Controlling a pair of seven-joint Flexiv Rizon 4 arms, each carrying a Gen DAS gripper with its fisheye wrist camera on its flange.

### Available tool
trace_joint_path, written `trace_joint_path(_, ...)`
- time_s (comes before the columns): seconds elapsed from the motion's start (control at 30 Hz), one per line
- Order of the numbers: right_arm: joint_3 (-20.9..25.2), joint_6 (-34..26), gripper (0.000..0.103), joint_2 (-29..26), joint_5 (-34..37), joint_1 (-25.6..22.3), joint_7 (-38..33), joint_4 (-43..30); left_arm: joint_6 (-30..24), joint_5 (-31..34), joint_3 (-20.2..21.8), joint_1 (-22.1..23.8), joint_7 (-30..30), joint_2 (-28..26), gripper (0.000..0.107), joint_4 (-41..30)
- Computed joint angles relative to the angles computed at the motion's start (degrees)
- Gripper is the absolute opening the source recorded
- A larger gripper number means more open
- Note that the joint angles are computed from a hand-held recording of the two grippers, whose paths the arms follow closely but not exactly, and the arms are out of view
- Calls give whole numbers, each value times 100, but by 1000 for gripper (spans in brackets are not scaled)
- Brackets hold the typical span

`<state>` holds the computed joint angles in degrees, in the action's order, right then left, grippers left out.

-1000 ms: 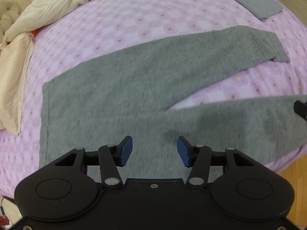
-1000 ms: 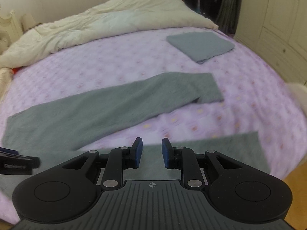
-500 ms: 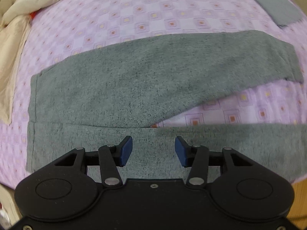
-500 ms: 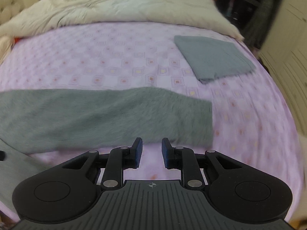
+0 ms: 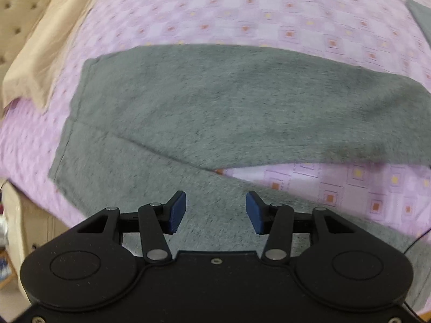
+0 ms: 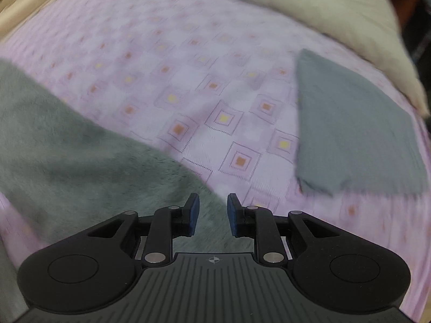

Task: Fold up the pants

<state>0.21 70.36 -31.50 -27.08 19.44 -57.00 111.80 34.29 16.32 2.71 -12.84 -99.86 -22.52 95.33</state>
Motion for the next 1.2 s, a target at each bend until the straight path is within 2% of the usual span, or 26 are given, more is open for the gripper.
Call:
trace_joint_path(0.07, 604, -370, 30, -250, 430, -532, -1008, -395, -215, 14, 55, -38, -265, -33, 56, -90)
trace_joint_path(0.13, 904, -727, 42, -412, 726, -780, -1815, -663, -392, 49, 84, -57, -470, -54, 56, -176)
trace_joint_path(0.2, 1076, -944, 45, -547, 1009, -918, -2433, -856, -496, 88, 92, -64, -628, -67, 56, -238)
trace_joint_path(0.3, 1194, -1053, 46, -606, 1507, -1023, -2845, -1040, -553, 152, 79, -76, -782, -75, 56, -310)
trace_joint_path(0.37, 1345, -1305, 32, -612, 1977, -1157, -3014, -1231, -530, 156, 55, -69, -819, -109, 56, -365)
trace_joint_path(0.4, 1435, -1390, 6, -588, 2192, -1226, -3159, -1280, -503, 138, 38, -51, -797, -146, 56, -403)
trace_joint_path(0.5, 1183, -1027, 6, -246, 2123, -916, -3192, -869, -307, 37, 4, 26, -687, -309, 56, -487)
trace_joint_path(0.67, 789, -72, 6, 715, 1506, -321, -2752, 234, 102, -300, -45, 230, -185, -702, 56, -771)
trace_joint_path(0.8, 561, 97, 6, 1382, 635, 206, -2066, 905, 376, -779, -130, 424, 342, -1091, 56, -1109)
trace_joint_path(0.93, 591, -91, 6, 1846, -269, 503, -1346, 1414, 517, -1286, -217, 581, 800, -1513, 56, -1546)
trace_joint_path(1.1, 971, -648, 6, 2027, -548, 721, -491, 1693, 525, -1802, -299, 732, 1289, -1885, 60, -1833)
trace_joint_path(1.2, 1070, -968, 5, 1987, -778, 915, 216, 1722, 249, -1856, -178, 703, 1340, -2117, 61, -2064)
